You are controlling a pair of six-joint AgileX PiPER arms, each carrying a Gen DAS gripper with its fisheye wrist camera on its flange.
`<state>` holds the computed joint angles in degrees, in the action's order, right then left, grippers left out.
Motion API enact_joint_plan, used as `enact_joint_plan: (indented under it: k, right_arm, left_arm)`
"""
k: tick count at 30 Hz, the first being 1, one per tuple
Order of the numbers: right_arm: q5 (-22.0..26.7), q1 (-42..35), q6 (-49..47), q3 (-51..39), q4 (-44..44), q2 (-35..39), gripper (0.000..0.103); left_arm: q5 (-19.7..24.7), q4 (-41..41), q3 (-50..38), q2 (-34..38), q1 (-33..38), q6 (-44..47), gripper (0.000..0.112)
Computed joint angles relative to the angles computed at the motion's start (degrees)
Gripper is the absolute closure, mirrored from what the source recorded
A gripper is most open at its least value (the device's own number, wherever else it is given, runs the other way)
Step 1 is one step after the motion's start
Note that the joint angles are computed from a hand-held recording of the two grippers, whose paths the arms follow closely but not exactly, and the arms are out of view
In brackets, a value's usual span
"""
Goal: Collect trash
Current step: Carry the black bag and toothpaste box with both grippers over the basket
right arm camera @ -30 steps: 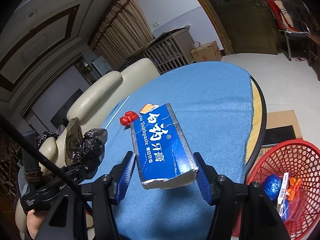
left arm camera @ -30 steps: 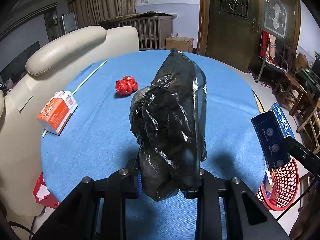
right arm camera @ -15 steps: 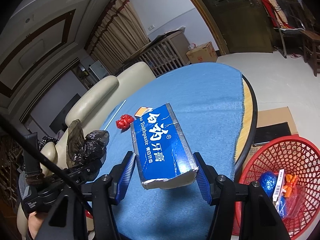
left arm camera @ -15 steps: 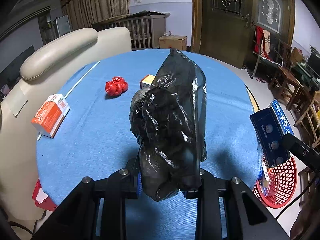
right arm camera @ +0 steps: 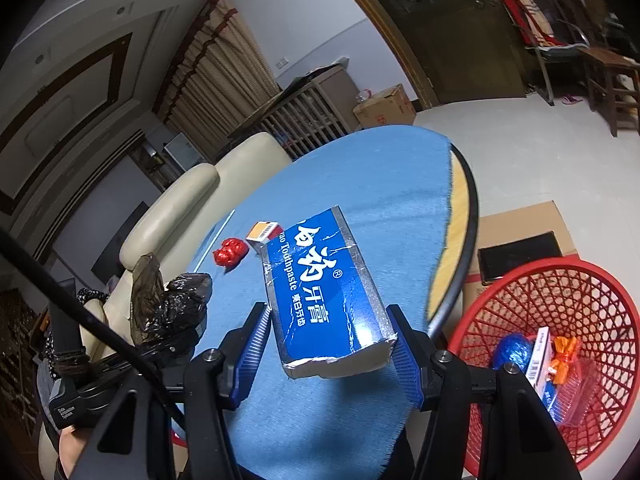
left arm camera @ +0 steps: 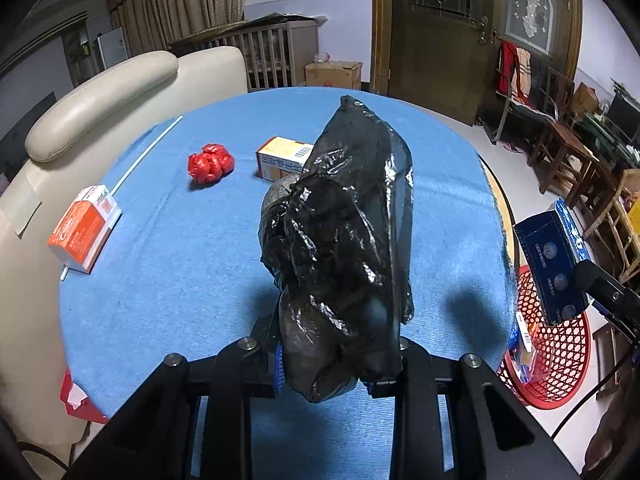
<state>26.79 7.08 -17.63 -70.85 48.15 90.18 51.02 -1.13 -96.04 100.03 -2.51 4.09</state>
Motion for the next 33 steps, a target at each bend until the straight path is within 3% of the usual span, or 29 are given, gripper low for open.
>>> enact_joint_plan:
  k: [13, 33]
  right_arm:
    - [-0.24, -3.5, -1.3, 4.79, 3.1, -3.87, 0.042]
    - [3.16, -17.3, -11.5, 15.56, 13.62, -9.63, 0.042]
  left_arm:
    - [0.87, -2.58, -2.4, 2.31, 1.36, 7.04, 0.082]
    - [2.48, -3.57, -3.43, 2.95, -1.07, 15.27, 0.082]
